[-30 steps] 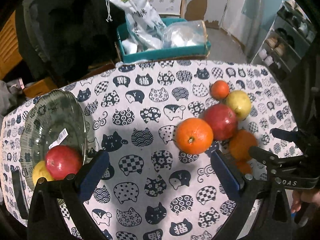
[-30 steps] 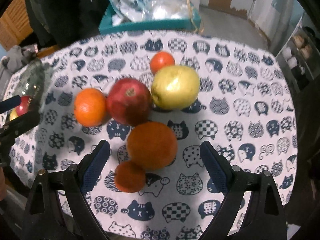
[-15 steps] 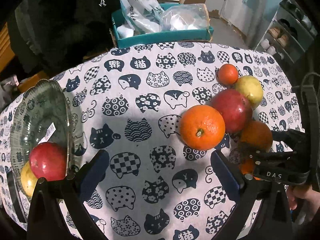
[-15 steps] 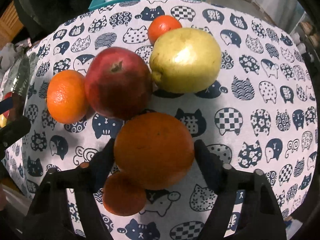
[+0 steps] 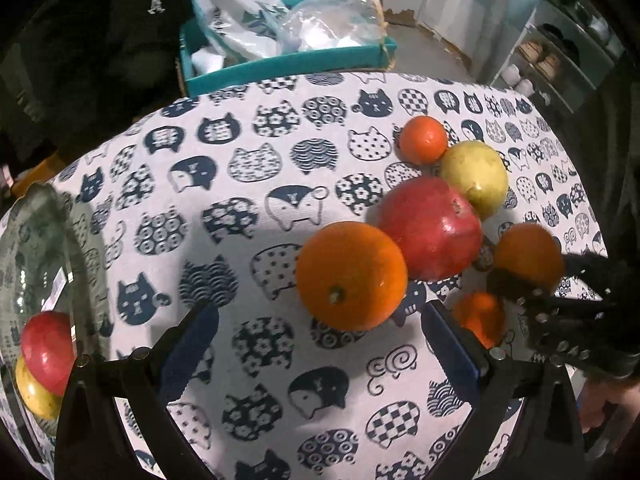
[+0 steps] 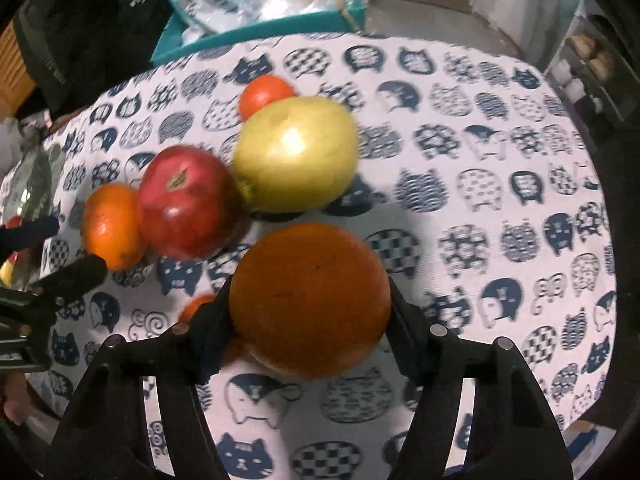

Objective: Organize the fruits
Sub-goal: 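Grasp a large orange with the right tool while the left tool grasps another orange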

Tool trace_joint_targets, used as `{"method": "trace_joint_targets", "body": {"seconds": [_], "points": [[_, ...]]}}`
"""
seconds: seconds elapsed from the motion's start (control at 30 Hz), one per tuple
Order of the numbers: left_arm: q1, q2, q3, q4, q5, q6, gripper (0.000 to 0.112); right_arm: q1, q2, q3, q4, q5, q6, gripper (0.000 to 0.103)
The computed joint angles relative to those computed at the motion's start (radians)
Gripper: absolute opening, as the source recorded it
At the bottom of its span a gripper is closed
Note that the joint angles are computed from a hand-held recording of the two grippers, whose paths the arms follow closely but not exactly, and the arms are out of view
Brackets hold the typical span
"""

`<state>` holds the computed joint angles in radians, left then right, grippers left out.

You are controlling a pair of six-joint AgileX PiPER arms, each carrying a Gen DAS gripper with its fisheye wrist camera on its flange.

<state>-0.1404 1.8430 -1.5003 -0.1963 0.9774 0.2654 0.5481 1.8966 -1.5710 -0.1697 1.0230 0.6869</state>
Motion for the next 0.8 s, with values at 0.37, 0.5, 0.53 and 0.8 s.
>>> {"method": "trace_joint_targets", "body": {"seconds": [0.37, 0.5, 0.53, 0.8], "points": [[-0.025, 0.068, -0.042, -0.031, -0.022, 0.006, 0.102, -0.031, -0.06, 0.072, -0.029, -0.029, 0.001, 0.067], [-0.022, 0.073, -0.042, -0.06, -0.027, 0.025, 0.097, -0.029, -0.05, 0.052, -0.035, -0.028, 0.001, 0.067], [-0.02, 0.072, -0.037, -0.073, -0.03, 0.039, 0.095, -0.028, -0.048, 0.049, -0.037, -0.028, 0.001, 0.067], [-0.027, 0.066, -0.019, -0.059, -0.046, 0.034, 0.066, -0.026, -0.054, 0.037, -0.061, -0.028, 0.003, 0.067]]}}
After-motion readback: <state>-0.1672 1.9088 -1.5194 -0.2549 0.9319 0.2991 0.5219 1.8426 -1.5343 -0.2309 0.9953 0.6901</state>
